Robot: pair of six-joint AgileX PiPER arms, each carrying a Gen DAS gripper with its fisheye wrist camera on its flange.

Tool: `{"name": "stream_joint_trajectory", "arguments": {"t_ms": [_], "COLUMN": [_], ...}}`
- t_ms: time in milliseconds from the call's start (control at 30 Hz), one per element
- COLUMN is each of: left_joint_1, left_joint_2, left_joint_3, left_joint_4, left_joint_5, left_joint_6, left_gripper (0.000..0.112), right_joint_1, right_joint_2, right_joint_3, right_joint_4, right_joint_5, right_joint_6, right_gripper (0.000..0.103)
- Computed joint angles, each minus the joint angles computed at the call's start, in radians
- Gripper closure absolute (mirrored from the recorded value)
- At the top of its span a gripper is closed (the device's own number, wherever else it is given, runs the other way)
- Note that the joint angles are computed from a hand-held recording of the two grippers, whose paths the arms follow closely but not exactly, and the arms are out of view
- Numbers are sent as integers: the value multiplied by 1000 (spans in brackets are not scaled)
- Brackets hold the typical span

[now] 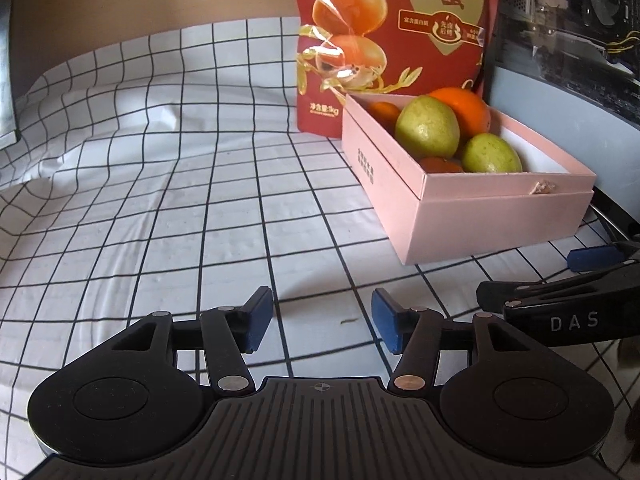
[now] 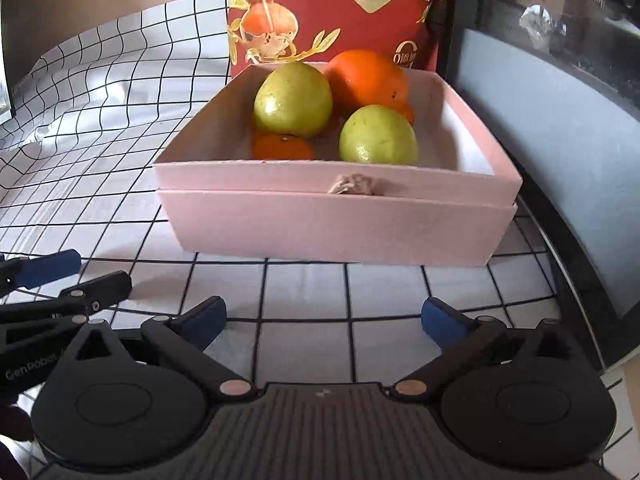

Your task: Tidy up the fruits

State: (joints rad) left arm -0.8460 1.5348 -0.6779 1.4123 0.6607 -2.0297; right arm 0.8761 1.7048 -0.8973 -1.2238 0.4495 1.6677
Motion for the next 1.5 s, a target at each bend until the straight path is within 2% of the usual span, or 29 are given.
{"name": "stream_joint_trajectory", "arguments": {"t_ms": [100, 233, 300, 1500], "left_joint_1": [1, 8, 7, 5], "left_joint_2": [11, 11, 11, 15], "left_joint_3": [3, 2, 2, -2], "left_joint_4": [40, 43, 43, 35], "left_joint_5": [4, -3, -2, 2], "left_joint_6": [-35, -36, -38, -36], "left_gripper": [52, 52, 52, 51], "right_joint_1": [-7, 13, 23, 19], "right_joint_2": [16, 34, 41, 39], "right_joint_3": [-5, 39, 53, 51], "right_joint_4": [-64, -329, -403, -397], "right_joint_5": [-4, 24, 45, 41], "right_joint_6": [57, 337, 421, 414], "right_gripper": [0, 0, 0, 0]}}
